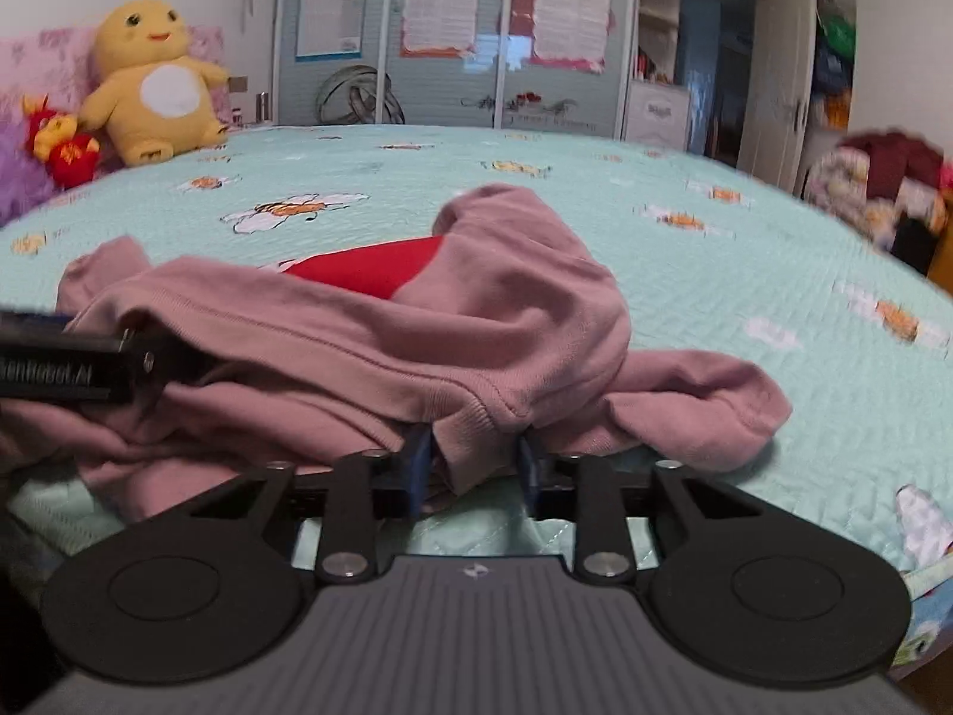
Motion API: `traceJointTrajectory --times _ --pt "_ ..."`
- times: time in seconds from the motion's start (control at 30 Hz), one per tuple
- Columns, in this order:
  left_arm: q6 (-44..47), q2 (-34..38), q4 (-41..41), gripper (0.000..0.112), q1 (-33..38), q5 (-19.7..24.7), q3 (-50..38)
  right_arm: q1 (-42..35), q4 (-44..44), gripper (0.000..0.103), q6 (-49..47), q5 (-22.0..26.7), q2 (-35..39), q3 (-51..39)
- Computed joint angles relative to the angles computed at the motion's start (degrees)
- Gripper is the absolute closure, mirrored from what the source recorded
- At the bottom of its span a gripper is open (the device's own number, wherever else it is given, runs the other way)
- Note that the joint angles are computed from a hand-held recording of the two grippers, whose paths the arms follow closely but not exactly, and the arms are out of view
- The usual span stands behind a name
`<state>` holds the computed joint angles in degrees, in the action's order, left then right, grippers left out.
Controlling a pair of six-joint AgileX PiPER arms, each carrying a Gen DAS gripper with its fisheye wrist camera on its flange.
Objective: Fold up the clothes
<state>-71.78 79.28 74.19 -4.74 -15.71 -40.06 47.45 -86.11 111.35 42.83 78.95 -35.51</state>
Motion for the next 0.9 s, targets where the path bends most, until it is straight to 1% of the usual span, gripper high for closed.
traceJointTrajectory --times 0.07,0.1,0.13,0.17,0.2,0.23,0.3,0.4,0.43,0.47,0.53,0.6,0.7,0.8,0.9 --pt "-4.26 0.11 3.41 0.048 2.02 -3.14 -0.19 1.0 0.87 0.083 0.31 0.48 -0.93 -0.16" --pt "-5.7 0.17 4.03 0.053 3.21 -4.73 -0.28 1.52 1.49 0.085 0.66 0.71 -1.77 -0.12" --pt "-6.7 0.25 4.15 0.064 4.51 -6.3 -0.41 2.1 2.04 0.085 1.09 1.01 -2.68 0.02" --pt "-6.92 0.26 3.62 0.071 5.74 -7.82 -0.43 2.92 2.73 0.086 1.22 1.5 -3.63 0.19" --pt "-6.69 0.22 2.73 0.076 6.89 -9.29 -0.36 4.16 3.46 0.086 0.93 2.34 -4.26 0.19" --pt "-5.43 -0.03 1.04 0.085 7.81 -10.36 -0.03 5.56 4.15 0.086 0.51 3.32 -4.66 0.07" --pt "-1.82 -0.8 -3.11 0.085 9.35 -12.09 0.98 8.61 5.87 0.088 -0.9 5.48 -5.45 -0.55" --pt "3.15 -2.05 -8.19 0.086 10.35 -12.26 2.33 13.69 9.43 0.089 -5.73 8.95 -6.33 -4.07" --pt "3.92 -2.33 -8.96 0.087 10.63 -11.97 2.58 15.28 10.47 0.092 -7.52 10.01 -6.43 -5.72" --pt "4.1 -2.5 -9.15 0.087 10.9 -11.52 2.71 16.83 11.42 0.092 -10.38 11.33 -5.95 -8.14" --pt "2.54 -1.98 -8.0 0.087 11.39 -10.68 2.32 18.02 14.42 0.092 -18.76 12.4 -4.33 -14.07" --pt "0.82 -1.36 -6.73 0.087 12.0 -9.9 1.96 17.34 18.08 0.092 -26.38 11.68 -2.6 -20.22" --pt "-1.28 -0.85 -4.75 0.087 13.42 -10.06 1.73 15.22 24.19 0.092 -35.82 11.16 0.86 -29.19" --pt "-2.33 -1.09 -3.45 0.086 14.45 -9.87 2.0 13.9 28.19 0.092 -43.92 12.68 5.08 -37.12" --pt "-5.15 -0.88 -0.78 0.082 14.78 -8.86 1.55 13.05 31.18 0.092 -50.59 16.31 10.17 -44.99"
